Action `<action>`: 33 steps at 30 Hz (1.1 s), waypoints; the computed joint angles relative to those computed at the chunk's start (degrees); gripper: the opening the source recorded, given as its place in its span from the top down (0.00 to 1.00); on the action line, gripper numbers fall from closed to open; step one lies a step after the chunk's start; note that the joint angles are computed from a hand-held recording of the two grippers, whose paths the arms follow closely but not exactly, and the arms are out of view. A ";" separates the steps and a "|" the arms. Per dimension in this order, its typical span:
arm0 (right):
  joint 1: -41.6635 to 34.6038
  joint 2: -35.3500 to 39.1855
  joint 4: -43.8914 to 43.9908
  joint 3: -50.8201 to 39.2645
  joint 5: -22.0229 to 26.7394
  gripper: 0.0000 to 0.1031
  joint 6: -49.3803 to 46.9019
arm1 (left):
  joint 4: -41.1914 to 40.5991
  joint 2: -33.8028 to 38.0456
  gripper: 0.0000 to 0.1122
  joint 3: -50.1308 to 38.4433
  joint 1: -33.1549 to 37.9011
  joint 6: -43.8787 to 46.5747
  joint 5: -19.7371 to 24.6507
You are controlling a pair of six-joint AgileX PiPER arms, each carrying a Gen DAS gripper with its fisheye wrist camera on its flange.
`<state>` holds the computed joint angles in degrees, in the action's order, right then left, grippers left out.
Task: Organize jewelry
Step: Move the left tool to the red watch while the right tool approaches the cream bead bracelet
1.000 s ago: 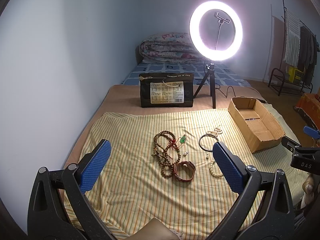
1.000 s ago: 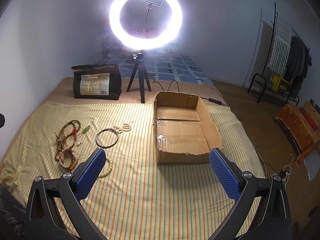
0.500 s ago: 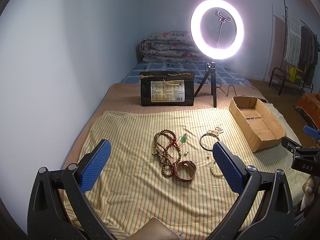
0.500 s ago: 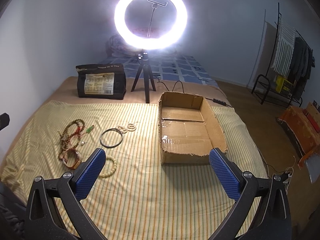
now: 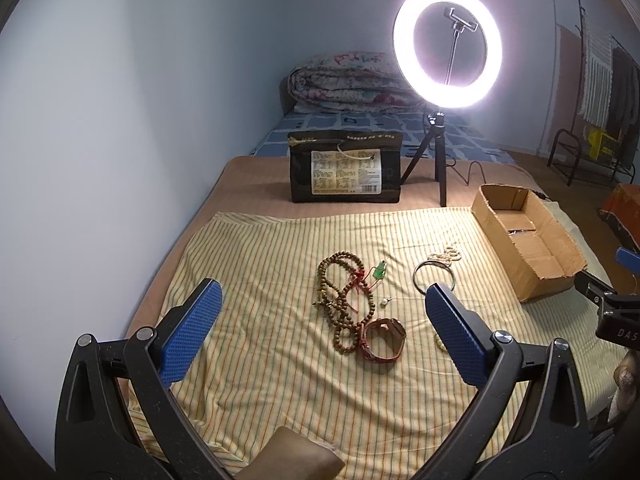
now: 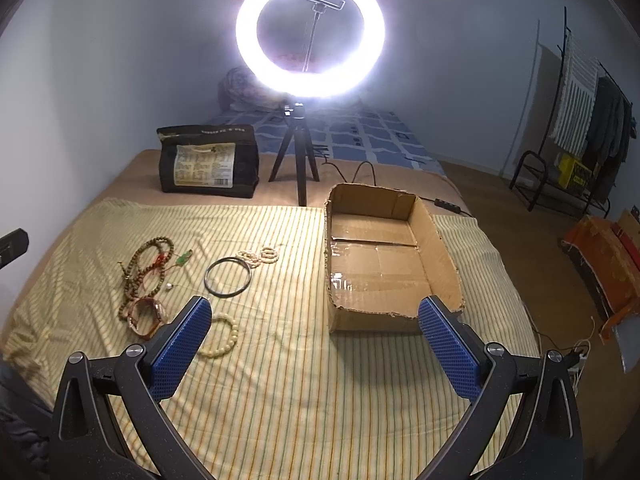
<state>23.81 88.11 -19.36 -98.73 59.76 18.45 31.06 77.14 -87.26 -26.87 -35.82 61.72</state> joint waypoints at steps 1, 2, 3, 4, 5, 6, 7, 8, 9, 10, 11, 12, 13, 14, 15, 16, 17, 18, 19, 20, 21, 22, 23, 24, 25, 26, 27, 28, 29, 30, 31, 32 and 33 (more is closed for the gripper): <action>-0.16 0.17 0.37 -0.04 -0.08 0.00 -0.16 | -0.32 0.20 0.08 0.01 0.48 0.31 -0.12; -0.37 0.44 0.71 -0.23 0.02 0.00 -0.24 | -0.58 0.61 0.08 -0.35 0.93 0.60 -0.03; -0.82 0.95 1.42 -0.59 0.16 0.00 -0.55 | -0.92 1.00 0.08 -0.56 1.57 1.02 -0.10; -1.13 1.32 2.08 -0.87 0.33 0.00 -0.93 | -1.33 1.36 0.08 -0.76 2.31 1.56 -0.14; -1.65 1.88 3.28 -1.28 0.56 0.00 -1.72 | -1.67 1.73 0.08 -0.98 2.96 1.99 -0.08; -1.83 2.09 3.93 -1.14 0.41 0.00 -2.01 | -2.10 2.23 0.08 -1.35 3.67 2.54 0.17; -2.09 2.19 4.66 -0.87 0.03 0.00 -2.45 | -3.03 2.73 0.08 -1.74 4.62 3.49 0.40; -2.38 2.22 5.65 -0.29 -0.69 0.00 -3.24 | -4.85 3.06 0.08 -2.05 5.93 5.12 0.34; -2.51 2.30 6.39 0.06 -1.17 0.00 -3.93 | -7.07 3.58 0.08 -2.53 7.57 7.15 0.15; -2.99 2.34 8.20 0.67 -2.02 0.00 -5.66 | -9.08 4.18 0.08 -3.06 9.06 8.98 0.24; -3.30 2.39 9.56 1.27 -2.78 0.00 -6.97 | -10.73 4.72 0.08 -3.43 10.30 10.54 0.45; -3.65 2.50 11.38 1.98 -3.57 0.00 -8.60 | -12.35 5.12 0.08 -3.64 11.51 12.17 0.31; -4.02 2.72 13.24 2.36 -4.00 0.00 -10.31 | -13.77 5.61 0.08 -4.04 12.43 13.59 0.35; -4.22 3.06 14.62 2.48 -4.12 0.00 -11.66 | -15.28 6.06 0.08 -4.26 13.34 15.14 0.38; -4.06 3.47 14.95 2.28 -4.03 0.00 -12.01 | -16.65 6.46 0.08 -4.39 14.07 16.63 0.33; -3.91 4.03 15.17 2.03 -3.81 0.00 -12.54 | -17.36 6.57 0.08 -4.16 14.44 17.40 0.07; -3.80 4.59 15.27 1.60 -3.38 0.00 -13.06 | -18.32 6.65 0.10 -3.50 14.70 18.34 -0.30; -3.66 5.59 15.62 0.72 -2.51 0.00 -14.04 | -19.79 7.01 0.12 -3.27 15.01 19.47 -0.36; -3.69 6.27 16.11 0.10 -1.93 0.00 -14.76 | -21.57 7.36 0.15 -3.02 15.41 20.64 -0.23; -3.80 6.84 16.83 -0.28 -1.49 0.00 -15.55 | -23.50 7.80 0.20 -2.65 15.77 21.51 -0.11; -4.07 7.77 18.19 -0.99 -0.69 0.01 -16.87 | -25.55 8.33 0.23 -2.62 16.36 22.50 0.27; -4.28 8.59 19.23 -1.55 -0.02 0.01 -17.78 | -27.98 9.11 0.29 -2.55 16.90 23.68 0.70; -4.42 9.40 19.90 -2.12 0.68 0.04 -18.30 | -29.96 9.93 0.36 -2.73 17.33 24.59 1.39; -4.63 10.41 20.71 -2.89 1.68 0.09 -18.84 | -31.21 10.54 0.41 -2.75 17.49 24.92 1.77; -4.92 11.81 21.79 -4.16 3.23 0.11 -19.59 | -33.22 11.64 0.50 -3.06 17.80 25.65 2.39; -5.14 12.88 22.63 -5.07 4.40 0.14 -20.10 | -34.87 12.65 0.53 -3.29 17.94 26.40 2.71; -5.21 13.66 23.10 -5.52 4.95 0.16 -20.24 | -35.71 13.40 0.54 -3.58 17.87 26.83 3.10; -5.32 14.68 23.61 -6.14 5.61 0.17 -20.31 | -35.72 14.23 0.58 -3.79 17.46 26.73 3.23; -5.51 15.64 24.34 -6.89 6.37 0.17 -20.56 | -35.89 14.83 0.62 -3.98 17.21 26.75 3.58; -5.71 16.16 24.92 -7.32 6.85 0.18 -20.92 | -36.38 16.10 0.65 -4.79 17.01 27.09 4.22; -5.57 17.02 25.09 -7.79 7.18 0.19 -21.33 | -36.80 17.15 0.69 -5.24 16.88 27.23 4.52; -5.35 17.70 24.86 -8.32 7.51 0.23 -21.59 | -37.40 18.11 0.70 -5.74 16.95 27.39 4.82; -5.19 18.75 24.64 -9.37 8.35 0.24 -22.12 | -38.26 19.38 0.71 -6.53 17.01 27.65 5.23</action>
<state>18.62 106.85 5.29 -108.10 68.11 -3.67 -7.20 96.52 -93.80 -9.86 -8.17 66.96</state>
